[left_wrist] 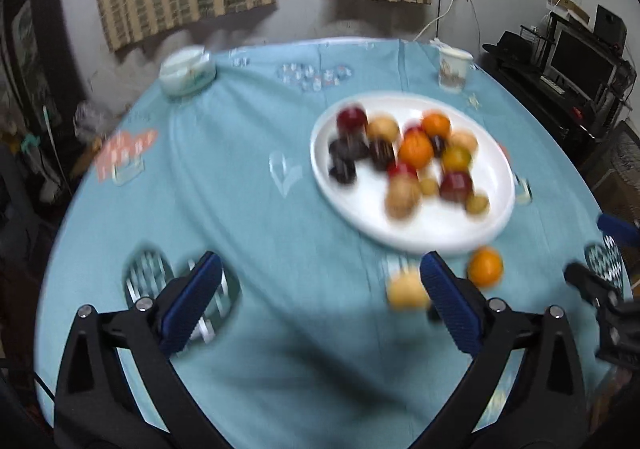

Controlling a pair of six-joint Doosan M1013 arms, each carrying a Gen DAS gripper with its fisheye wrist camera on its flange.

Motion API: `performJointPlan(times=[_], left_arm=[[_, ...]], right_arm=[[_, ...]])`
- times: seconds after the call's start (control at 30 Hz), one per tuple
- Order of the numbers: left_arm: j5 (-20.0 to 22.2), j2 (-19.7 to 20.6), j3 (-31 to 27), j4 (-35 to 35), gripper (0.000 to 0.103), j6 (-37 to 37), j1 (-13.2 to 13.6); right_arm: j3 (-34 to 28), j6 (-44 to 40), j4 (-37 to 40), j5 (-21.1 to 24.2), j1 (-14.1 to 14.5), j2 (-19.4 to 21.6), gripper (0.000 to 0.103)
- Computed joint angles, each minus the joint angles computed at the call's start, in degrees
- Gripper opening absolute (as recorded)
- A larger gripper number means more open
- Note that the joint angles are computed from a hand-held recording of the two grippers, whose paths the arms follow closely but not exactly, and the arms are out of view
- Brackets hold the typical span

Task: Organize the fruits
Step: 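Grasp a dark plum with the right tool while the left tool grasps a pale yellow pear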

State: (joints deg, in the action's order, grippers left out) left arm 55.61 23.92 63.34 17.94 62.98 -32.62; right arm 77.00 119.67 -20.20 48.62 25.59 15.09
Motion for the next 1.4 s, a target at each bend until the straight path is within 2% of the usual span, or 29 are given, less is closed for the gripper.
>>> performJointPlan(times=[0.03, 0.07, 0.13, 0.2, 0.3, 0.37, 0.4, 0.43, 0.47, 0.53, 0.7, 0.77, 0.8, 0.97, 1.07, 1.33, 1.4], left_arm=[[-1.71, -1.40, 3.05, 0.49, 0.101, -1.83, -0.29], [-2.71, -2.38, 5.33, 1.22, 0.101, -3.15, -0.59], [-2.23, -2.88, 6.90, 1.66, 0.101, -3.77, -0.83], [-1.89, -3.06, 7.53, -0.53, 0.101, -2.07, -0.59], [-1.68, -3.14, 7.82, 0.00, 0.101, -2.27, -0.74], [-2.17, -3.41, 8.14, -0.74, 0.101, -1.32, -0.67], [-2.18, -3.51, 8.27, -0.68, 0.101, -1.13, -0.72], [-2.02, -3.55, 8.31, -0.43, 0.101, -1.04, -0.74], [-1.90, -3.56, 8.28, -0.42, 0.101, -0.93, -0.70], [-1.58, -3.41, 7.86, -1.12, 0.101, -0.32, -0.41], [-0.64, -2.53, 6.59, -2.99, 0.101, 1.37, 0.30], [0.26, -1.79, 5.68, -2.54, 0.101, 2.42, 0.10], [0.82, -1.28, 5.09, -1.82, 0.101, 3.06, -0.14], [3.08, 1.51, 2.60, 2.88, 0.101, 5.20, -1.51], [4.47, 3.23, 1.18, 2.53, 0.101, 7.53, -1.92], [1.19, 4.89, 0.12, 4.07, 0.100, 9.12, -2.66], [0.28, 5.28, -0.48, 1.77, 0.092, 10.46, -2.24]], right_arm=[[2.66, 3.52, -1.56, -1.33, 0.86, -1.35, 0.097], [4.83, 6.69, -3.15, -2.65, 1.64, -2.41, 0.097], [6.99, 10.42, -4.84, -3.23, 2.92, -3.13, 0.097], [6.60, 7.78, -2.38, -2.59, 3.04, -2.71, 0.097], [4.23, 3.43, 1.08, -1.17, 2.63, -0.84, 0.097], [3.65, 1.72, 2.96, -2.28, 2.13, -0.11, 0.094], [3.71, 1.17, 3.58, -3.39, 1.88, 0.17, 0.088], [3.43, 0.22, 4.63, -3.28, 1.64, 0.60, 0.066], [2.34, -2.01, 7.34, -1.35, 1.16, 1.58, 0.051], [1.86, -4.21, 11.64, -0.24, 0.48, 2.34, 0.048], [1.10, -6.81, 15.14, 0.44, -0.23, 3.77, 0.046], [1.23, -7.25, 14.90, -0.23, -0.16, 3.89, 0.031], [0.81, -7.52, 14.96, 0.57, -0.13, 4.03, 0.030], [3.04, -6.93, 15.55, -1.61, -0.06, 1.36, 0.030], [4.54, -6.92, 17.06, -2.13, -0.51, -0.13, 0.030], [7.47, -6.48, 20.28, -4.19, -1.70, -2.57, 0.031], [7.87, -6.54, 20.74, -4.84, -1.78, -2.94, 0.031]])
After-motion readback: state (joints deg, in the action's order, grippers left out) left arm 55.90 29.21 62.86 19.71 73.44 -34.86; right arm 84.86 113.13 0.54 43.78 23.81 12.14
